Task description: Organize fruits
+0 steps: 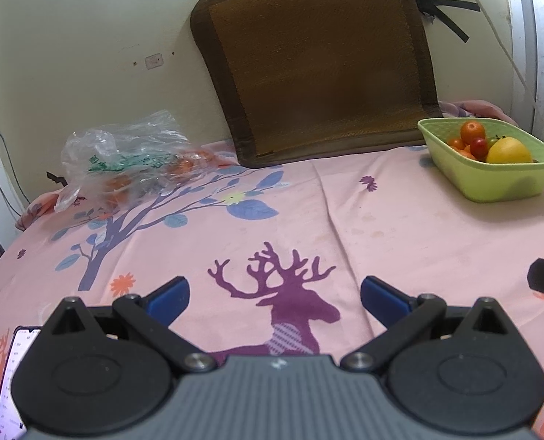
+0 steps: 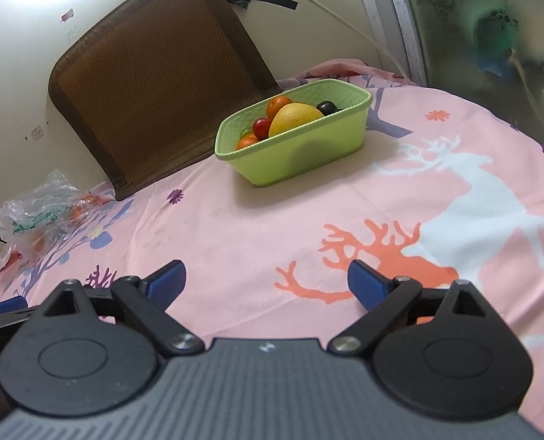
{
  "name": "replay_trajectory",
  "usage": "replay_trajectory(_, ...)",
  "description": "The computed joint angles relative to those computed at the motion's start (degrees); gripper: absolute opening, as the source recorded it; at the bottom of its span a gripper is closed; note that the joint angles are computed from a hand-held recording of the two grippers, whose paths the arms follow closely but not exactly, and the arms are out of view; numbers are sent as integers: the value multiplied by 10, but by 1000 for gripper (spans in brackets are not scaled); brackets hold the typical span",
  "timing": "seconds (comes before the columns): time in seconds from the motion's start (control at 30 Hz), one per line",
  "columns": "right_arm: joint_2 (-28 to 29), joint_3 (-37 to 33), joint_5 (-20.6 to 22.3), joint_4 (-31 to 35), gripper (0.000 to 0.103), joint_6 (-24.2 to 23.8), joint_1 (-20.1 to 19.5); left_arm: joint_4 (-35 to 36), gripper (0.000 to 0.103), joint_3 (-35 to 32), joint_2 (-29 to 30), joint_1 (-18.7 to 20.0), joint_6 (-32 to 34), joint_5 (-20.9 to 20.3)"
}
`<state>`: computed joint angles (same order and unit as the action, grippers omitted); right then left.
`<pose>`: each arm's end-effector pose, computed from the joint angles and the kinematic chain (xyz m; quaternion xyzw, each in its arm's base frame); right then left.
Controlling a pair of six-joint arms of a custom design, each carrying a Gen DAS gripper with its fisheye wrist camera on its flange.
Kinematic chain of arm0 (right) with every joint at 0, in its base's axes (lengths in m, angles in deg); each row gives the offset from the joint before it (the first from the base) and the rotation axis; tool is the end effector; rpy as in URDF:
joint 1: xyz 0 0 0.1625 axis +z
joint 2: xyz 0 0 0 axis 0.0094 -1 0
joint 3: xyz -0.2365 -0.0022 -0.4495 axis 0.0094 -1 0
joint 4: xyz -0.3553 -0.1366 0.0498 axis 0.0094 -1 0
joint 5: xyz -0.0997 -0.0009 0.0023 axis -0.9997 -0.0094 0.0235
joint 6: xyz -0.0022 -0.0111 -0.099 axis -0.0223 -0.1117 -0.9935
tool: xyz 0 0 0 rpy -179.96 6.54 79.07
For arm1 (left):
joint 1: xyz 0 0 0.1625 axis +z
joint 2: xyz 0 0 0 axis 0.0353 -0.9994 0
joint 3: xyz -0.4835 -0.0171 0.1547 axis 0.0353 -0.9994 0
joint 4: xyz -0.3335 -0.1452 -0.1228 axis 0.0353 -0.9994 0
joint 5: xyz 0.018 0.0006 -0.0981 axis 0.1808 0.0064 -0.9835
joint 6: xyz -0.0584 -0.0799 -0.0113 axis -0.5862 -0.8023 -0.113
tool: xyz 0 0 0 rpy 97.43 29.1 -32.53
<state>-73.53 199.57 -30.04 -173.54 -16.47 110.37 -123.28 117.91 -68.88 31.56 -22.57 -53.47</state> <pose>0.2523 -0.3992 -0.0408 0.1167 -0.8876 0.4267 0.1284 -0.0708 -0.3227 0.2667 0.1136 0.7758 -0.4107 0.4653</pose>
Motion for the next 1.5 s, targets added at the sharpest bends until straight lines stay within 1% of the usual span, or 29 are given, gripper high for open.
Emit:
replay_trajectory(0.23,2,-1,-1,1,97,1,1,45,103,-9,-3,3,-30,2)
replay_trajectory(0.27,2,-1,-1,1,97,1,1,57,103,-12,-5,4,-37,-1)
replay_trajectory(0.3,2,-1,-1,0,97,1,0,86,103,-21,-7,6,-48,-8)
replay_trajectory(0.47,2,-2,-1,0,97,1,1,101,103,-21,-6,5,-61,-7)
replay_trajectory(0.6,2,-2,-3,1,97,2,1,130,103,-28,-7,6,-81,-4)
replay_trajectory(0.8,2,-2,-1,1,98,1,1,127,103,-30,-9,11,-76,-6)
replay_trajectory(0.9,3,-2,-3,0,98,3,2,142,103,-33,-7,12,-85,-5)
replay_trajectory(1.0,5,-3,-4,-6,98,1,3,109,103,-28,-4,13,-61,-8)
replay_trajectory(1.1,8,-4,-7,-19,98,-5,3,99,103,-28,2,13,-53,-7)
replay_trajectory(1.33,10,-1,-7,-41,98,-3,-1,53,103,-26,35,4,-16,-3)
replay_trajectory(1.5,10,5,-4,-71,98,-4,-9,-15,103,-22,73,-5,33,1)
